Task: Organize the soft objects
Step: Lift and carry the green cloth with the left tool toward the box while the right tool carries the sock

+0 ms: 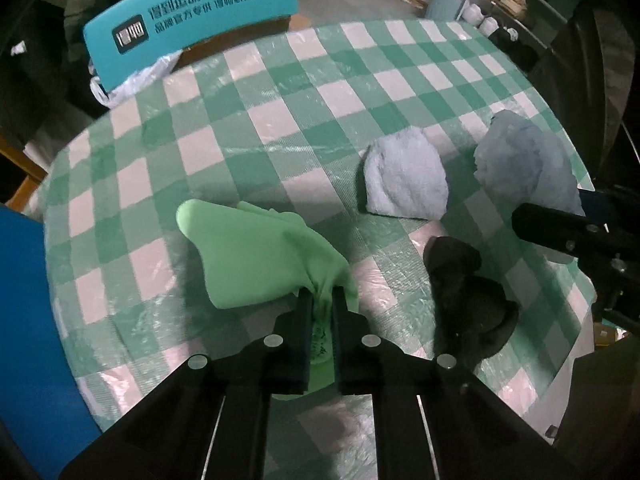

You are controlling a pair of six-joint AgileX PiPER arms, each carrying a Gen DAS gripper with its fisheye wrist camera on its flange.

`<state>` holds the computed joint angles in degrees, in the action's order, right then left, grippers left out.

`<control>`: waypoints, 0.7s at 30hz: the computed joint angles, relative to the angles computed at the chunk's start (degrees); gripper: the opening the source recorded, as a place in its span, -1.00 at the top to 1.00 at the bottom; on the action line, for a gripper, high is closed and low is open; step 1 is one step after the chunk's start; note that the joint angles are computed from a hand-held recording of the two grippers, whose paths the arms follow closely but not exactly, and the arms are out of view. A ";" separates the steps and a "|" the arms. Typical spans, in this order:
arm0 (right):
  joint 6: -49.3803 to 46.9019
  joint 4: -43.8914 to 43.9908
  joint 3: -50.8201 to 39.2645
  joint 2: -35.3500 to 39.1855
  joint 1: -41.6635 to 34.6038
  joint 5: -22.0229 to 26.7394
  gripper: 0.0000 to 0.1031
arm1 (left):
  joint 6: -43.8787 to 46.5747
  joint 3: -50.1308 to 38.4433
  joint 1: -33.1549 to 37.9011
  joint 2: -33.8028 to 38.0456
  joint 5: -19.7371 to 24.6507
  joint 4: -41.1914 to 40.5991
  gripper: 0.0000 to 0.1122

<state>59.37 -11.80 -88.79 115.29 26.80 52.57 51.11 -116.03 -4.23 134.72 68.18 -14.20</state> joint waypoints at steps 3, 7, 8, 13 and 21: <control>-0.34 -0.65 -0.99 -0.29 0.67 0.76 0.23 | 0.48 1.92 0.24 -2.18 -0.80 -0.61 0.85; -0.32 -1.91 -3.65 0.25 1.71 2.65 0.23 | 1.04 0.64 1.46 -2.78 0.32 -1.32 0.85; -0.28 -2.21 -4.25 0.38 1.95 3.02 0.23 | 1.01 0.53 1.63 -3.08 0.40 -1.34 0.85; -0.40 -3.47 -6.52 0.20 3.22 4.70 0.23 | 2.62 1.67 3.36 -5.65 -0.05 -2.01 0.85; -0.17 -6.09 -10.45 0.04 5.51 7.22 0.23 | 3.53 1.16 5.51 -7.39 -0.15 -2.43 0.85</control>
<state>59.20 -17.89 -99.24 115.33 32.32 59.79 54.64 -114.87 1.27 127.33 68.04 -16.63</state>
